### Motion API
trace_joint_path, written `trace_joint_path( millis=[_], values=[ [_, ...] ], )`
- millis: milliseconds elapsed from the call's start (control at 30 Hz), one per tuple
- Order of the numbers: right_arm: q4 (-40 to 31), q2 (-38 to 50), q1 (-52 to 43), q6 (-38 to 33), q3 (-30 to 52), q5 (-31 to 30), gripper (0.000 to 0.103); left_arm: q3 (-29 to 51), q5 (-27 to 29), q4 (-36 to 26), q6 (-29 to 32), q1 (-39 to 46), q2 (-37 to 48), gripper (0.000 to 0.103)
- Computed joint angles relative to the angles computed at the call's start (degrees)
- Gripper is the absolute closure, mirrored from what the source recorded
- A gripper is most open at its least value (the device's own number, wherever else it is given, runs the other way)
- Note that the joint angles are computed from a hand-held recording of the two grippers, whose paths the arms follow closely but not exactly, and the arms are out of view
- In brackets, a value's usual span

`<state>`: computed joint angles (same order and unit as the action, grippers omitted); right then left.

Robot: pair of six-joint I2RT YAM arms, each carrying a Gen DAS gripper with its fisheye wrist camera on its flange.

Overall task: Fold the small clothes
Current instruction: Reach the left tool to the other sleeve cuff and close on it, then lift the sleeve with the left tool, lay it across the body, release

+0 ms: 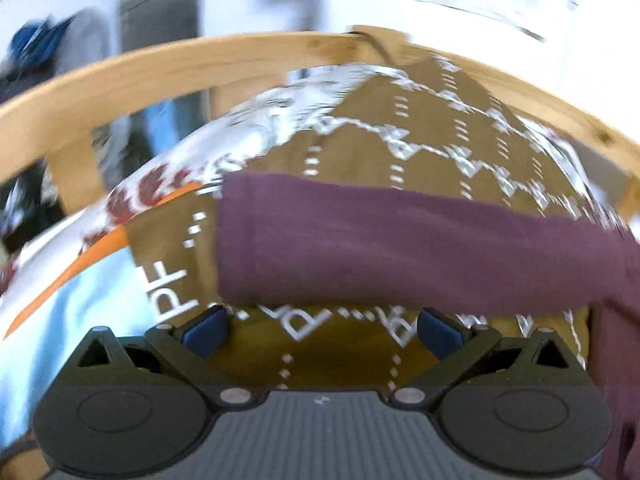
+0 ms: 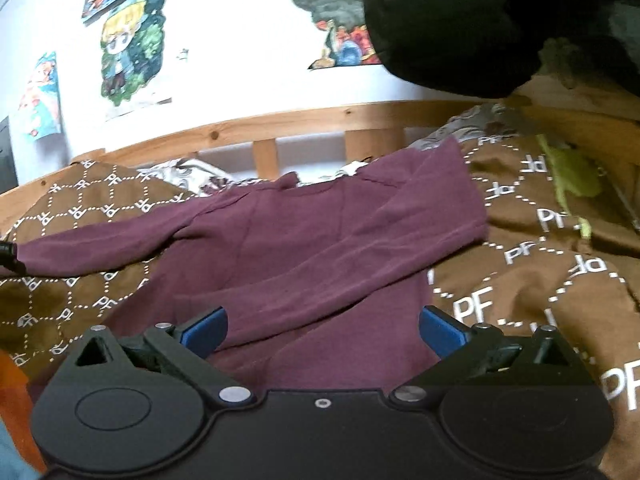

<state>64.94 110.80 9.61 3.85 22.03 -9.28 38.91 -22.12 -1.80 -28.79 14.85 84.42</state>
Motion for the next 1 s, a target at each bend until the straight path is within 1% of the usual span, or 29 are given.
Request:
trace_joint_path(
  millis=[67, 100, 167, 200, 233, 267, 300, 333, 367, 467, 500, 533, 633, 767, 833, 933, 1000],
  values=[
    [0.7, 0.5, 0.4, 0.6, 0.2, -0.3, 0.001, 0.2, 0.8, 0.9, -1.7, 1.5, -0.5, 0.001],
    [0.9, 0.6, 0.3, 0.7, 0.2, -0.5, 0.001, -0.3, 0.9, 2.2, -3.2, 2.0, -0.9, 0.001],
    [1.4, 1.2, 0.1, 0.6, 0.1, -0.7, 0.001, -2.8, 1.0, 6.2, -7.6, 3.7, -2.6, 0.001],
    [1.5, 1.7, 0.1, 0.6, 0.1, -0.4, 0.001, -3.2, 0.3, 7.0, -10.1, 3.7, -2.4, 0.003],
    [1.8, 2.3, 0.1, 0.7, 0.2, -0.1, 0.001, -3.5, -0.3, 7.6, -12.2, 4.0, -2.2, 0.011],
    [1.8, 2.7, 0.1, 0.8, 0.2, 0.3, 0.001, -3.3, -1.5, 7.0, -13.6, 3.9, -2.1, 0.021],
    [1.7, 2.9, 0.0, 1.0, 0.3, 0.4, 0.001, -2.8, -3.3, 6.1, -14.3, 3.5, -1.7, 0.026],
    [1.8, 3.5, 0.1, 1.3, 0.5, 0.6, 0.001, -1.9, -4.8, 5.5, -14.3, 3.1, -0.7, 0.04],
    [1.6, 3.7, 0.0, 1.5, 0.5, 0.6, 0.001, -0.7, -5.8, 5.0, -13.9, 3.1, 0.5, 0.058],
    [2.1, 4.3, -0.4, 2.1, 0.6, 0.2, 0.001, -0.1, -7.9, 3.4, -14.4, 2.4, 0.7, 0.084],
    [2.4, 4.5, -0.3, 2.1, 0.6, 0.2, 0.001, 0.2, -7.9, 2.7, -14.1, 2.4, 0.6, 0.089],
    [2.4, 4.6, -0.5, 2.0, 0.6, 0.1, 0.001, 0.8, -8.3, 1.4, -13.9, 2.2, 0.4, 0.1],
    [2.1, 4.4, -0.3, 2.2, 0.5, 0.4, 0.001, 2.4, -10.4, -0.6, -12.8, 0.7, -0.4, 0.101],
    [2.6, 4.1, -0.1, 2.4, 0.3, 0.5, 0.001, 3.2, -13.9, -0.5, -10.8, -3.1, -1.4, 0.101],
    [3.0, 4.1, -0.3, 2.2, 0.1, 0.3, 0.001, 3.2, -14.9, -0.9, -10.9, -5.1, -2.1, 0.101],
    [3.6, 4.1, -0.5, 2.0, -0.1, -0.2, 0.001, 3.0, -14.7, -2.8, -12.3, -7.5, -3.6, 0.101],
    [4.0, 4.2, -0.8, 2.1, -0.2, -0.5, 0.001, 1.7, -15.7, -2.3, -12.4, -9.6, -4.7, 0.101]
  ],
)
